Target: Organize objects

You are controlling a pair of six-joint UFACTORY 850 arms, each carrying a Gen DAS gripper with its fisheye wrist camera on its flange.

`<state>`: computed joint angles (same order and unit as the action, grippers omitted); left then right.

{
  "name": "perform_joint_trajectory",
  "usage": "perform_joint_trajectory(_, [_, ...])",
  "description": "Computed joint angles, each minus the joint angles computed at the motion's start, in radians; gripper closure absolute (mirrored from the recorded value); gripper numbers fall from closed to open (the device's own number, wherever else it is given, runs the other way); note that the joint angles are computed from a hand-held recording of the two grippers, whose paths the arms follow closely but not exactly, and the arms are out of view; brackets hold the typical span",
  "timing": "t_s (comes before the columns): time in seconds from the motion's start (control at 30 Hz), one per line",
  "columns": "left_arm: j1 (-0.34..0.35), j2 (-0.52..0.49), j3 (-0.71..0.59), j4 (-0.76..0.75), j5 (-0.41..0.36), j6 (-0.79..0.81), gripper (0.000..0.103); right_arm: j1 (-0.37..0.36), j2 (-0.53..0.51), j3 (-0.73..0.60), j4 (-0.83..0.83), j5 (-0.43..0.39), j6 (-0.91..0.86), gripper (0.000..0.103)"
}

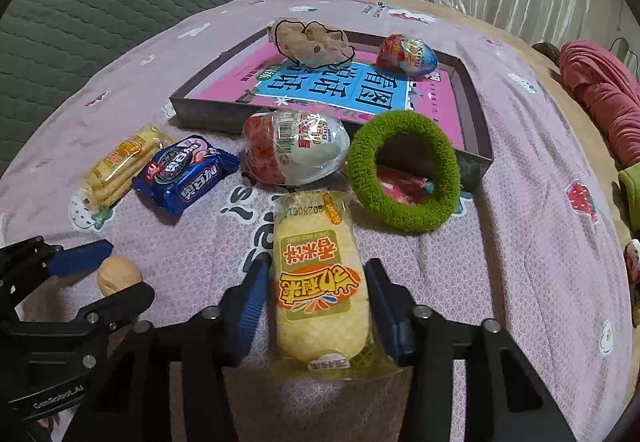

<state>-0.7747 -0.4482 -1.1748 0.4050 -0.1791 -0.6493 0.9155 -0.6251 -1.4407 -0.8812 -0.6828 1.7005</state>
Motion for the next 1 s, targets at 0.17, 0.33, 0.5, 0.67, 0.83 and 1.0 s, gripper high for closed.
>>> perform_joint_trajectory(0.17, [-0.005, -0.001, -0.001, -0.066, 0.005, 0.071, 0.067, -0.001, 0.005, 0.007, -0.005, 0.018, 0.015, 0.063])
perform_joint_trajectory(0.33, [-0.006, 0.003, 0.006, -0.082, 0.015, 0.091, 0.067, -0.002, 0.013, 0.016, -0.013, 0.038, 0.029, 0.064])
perform_joint_trajectory(0.5, [0.003, 0.014, 0.019, -0.206, 0.033, 0.209, 0.067, -0.003, 0.015, 0.018, -0.012, 0.045, 0.028, 0.064])
perform_joint_trajectory(0.67, [-0.002, 0.021, 0.025, -0.165, 0.033, 0.167, 0.067, -0.003, 0.027, 0.028, -0.023, 0.059, 0.046, 0.064])
perform_joint_trajectory(0.83, [-0.008, 0.033, 0.033, -0.121, 0.034, 0.123, 0.067, 0.002, 0.045, 0.049, -0.042, 0.067, 0.08, 0.064])
perform_joint_trajectory(1.0, [-0.007, 0.048, 0.04, -0.106, 0.035, 0.106, 0.067, 0.011, 0.065, 0.069, -0.074, 0.074, 0.125, 0.064])
